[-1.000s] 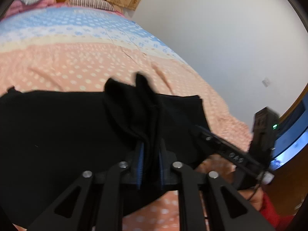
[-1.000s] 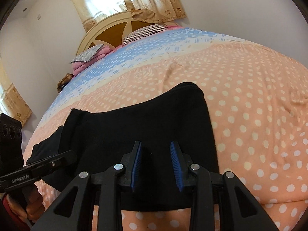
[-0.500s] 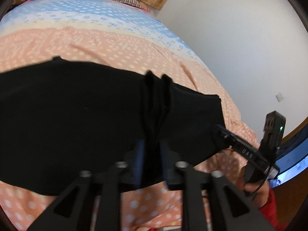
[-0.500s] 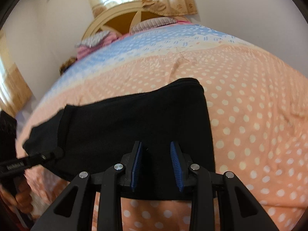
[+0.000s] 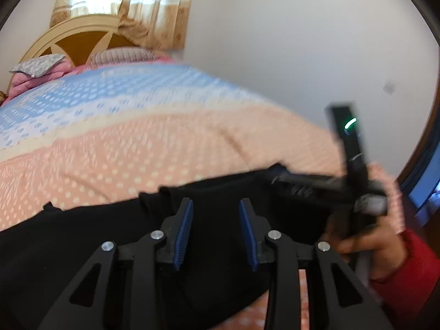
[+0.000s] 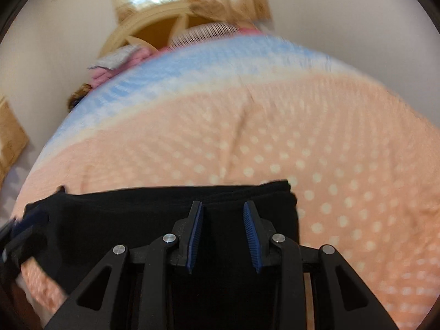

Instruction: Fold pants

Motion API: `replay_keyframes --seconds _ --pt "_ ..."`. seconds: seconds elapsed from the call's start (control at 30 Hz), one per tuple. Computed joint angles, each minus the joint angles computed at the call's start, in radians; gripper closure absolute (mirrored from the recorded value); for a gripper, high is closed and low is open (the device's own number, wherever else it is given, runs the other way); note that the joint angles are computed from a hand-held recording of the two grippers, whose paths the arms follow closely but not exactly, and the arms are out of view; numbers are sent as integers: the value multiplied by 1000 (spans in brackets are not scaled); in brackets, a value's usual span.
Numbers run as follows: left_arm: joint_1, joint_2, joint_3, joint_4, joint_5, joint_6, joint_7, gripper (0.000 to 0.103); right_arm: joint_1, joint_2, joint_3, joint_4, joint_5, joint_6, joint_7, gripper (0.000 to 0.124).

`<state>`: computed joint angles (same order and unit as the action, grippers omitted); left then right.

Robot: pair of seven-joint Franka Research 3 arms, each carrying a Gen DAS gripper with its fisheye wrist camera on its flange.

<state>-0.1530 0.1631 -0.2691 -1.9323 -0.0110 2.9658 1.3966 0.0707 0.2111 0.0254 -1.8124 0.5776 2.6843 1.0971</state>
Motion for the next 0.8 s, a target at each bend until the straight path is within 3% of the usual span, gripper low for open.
replay_keyframes --seconds 0.03,0.07,0.13,0.23,0.27,0.3,0.33,0.37,0.43,0.5,0.6,0.67,0.73,0.8 --pt "-28 17 45 22 71 -52 -81 66 -7 12 12 0 45 32 -23 90" --pt "-24 38 55 40 73 -87 -119 71 -7 15 17 -3 61 54 -34 90" --pt "23 41 13 37 -8 -74 -63 78 3 11 14 -13 40 80 -36 90" --pt "44 4 -8 33 -62 -95 2 73 16 -13 9 -39 6 111 -29 89" --pt "46 -21 -6 7 -75 -65 15 59 22 -33 7 -58 2 129 -10 89" --pt "48 -40 -3 -20 -88 -28 28 37 22 -61 16 -83 69 147 -53 89" --pt "48 -69 8 -62 -91 14 27 28 -11 -88 60 -98 194 140 -167 89" --pt "49 -110 29 -114 -77 52 2 21 -14 -123 82 -122 318 134 -293 89" --pt "53 -173 74 -194 -69 98 -43 21 21 -178 92 -171 453 156 -443 89" --pt "122 -245 91 -277 91 101 -231 21 63 -217 94 -206 581 122 -604 89" --pt "321 -357 49 -380 468 49 -641 20 130 -220 88 -234 602 84 -668 89" --pt "383 -405 51 -429 543 14 -755 20 167 -189 81 -236 489 67 -596 88" --pt "413 -456 87 -484 564 -42 -828 20 206 -175 93 -260 427 187 -596 87" --pt "426 -479 114 -522 572 -58 -882 20 230 -183 84 -274 271 232 -479 86"
